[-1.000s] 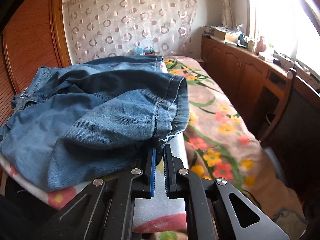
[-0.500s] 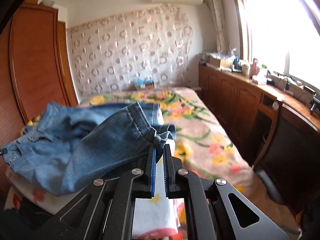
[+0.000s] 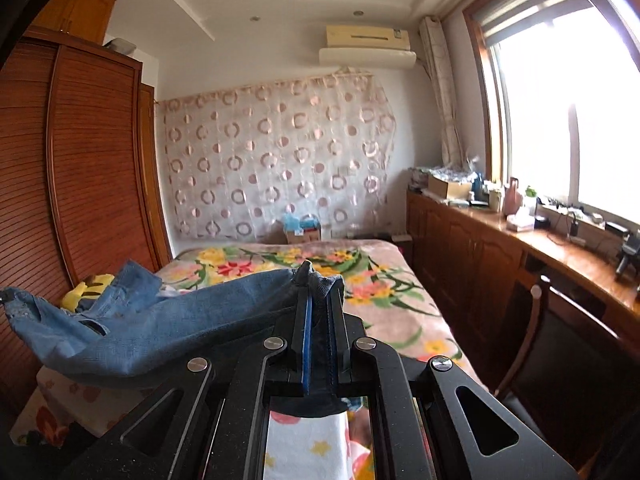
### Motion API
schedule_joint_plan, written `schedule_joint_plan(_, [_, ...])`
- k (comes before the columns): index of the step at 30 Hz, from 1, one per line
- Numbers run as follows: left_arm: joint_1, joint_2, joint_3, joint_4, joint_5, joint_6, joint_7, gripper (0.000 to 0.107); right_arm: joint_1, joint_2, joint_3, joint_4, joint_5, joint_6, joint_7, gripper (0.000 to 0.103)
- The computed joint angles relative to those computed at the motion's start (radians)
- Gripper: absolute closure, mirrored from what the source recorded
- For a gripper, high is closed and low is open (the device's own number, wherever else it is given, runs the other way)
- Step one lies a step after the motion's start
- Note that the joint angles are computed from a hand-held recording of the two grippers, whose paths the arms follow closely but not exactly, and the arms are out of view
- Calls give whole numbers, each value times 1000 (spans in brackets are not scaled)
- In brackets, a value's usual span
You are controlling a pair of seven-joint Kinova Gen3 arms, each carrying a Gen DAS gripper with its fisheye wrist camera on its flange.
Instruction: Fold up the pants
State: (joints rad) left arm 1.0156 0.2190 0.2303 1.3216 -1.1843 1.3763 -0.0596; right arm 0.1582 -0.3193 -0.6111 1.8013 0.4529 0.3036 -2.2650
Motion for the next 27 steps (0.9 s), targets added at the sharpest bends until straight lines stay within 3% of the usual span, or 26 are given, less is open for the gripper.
schedule_joint_plan(5, [-55, -5, -11, 38, 60, -49, -9, 100, -38, 78, 45, 20, -4, -50, 37, 97])
schedule_joint_plan(9, [-103, 14, -22, 64, 127, -110, -14, 100, -157, 223, 101, -38, 46, -8, 42, 97])
schedule_joint_plan(12, [-124, 28, -35, 82, 167, -147, -8, 100, -171, 344, 77, -89, 94, 23, 24, 97])
schedule_joint_plan(14, [-125, 32, -42, 90, 179, -158, -4, 100, -227, 419, 111, -132, 121, 56, 20, 97])
schedule_joint_plan(17, [-118, 33, -46, 95, 185, -158, 2, 100, -221, 491, 109, -187, 47, 85, 90, 97])
schedule_joint_plan(19, [-114, 33, -46, 98, 185, -154, 2, 100, -227, 504, 130, -199, 24, 88, 98, 90])
schedule_joint_plan(23, [-114, 33, -47, 104, 189, -157, 3, 100, -307, 468, 237, -171, 57, 61, 20, 63])
schedule_joint_plan(27, [-115, 39, -49, 111, 195, -169, 13, 100, -365, 462, 291, -179, 57, 61, 4, 60])
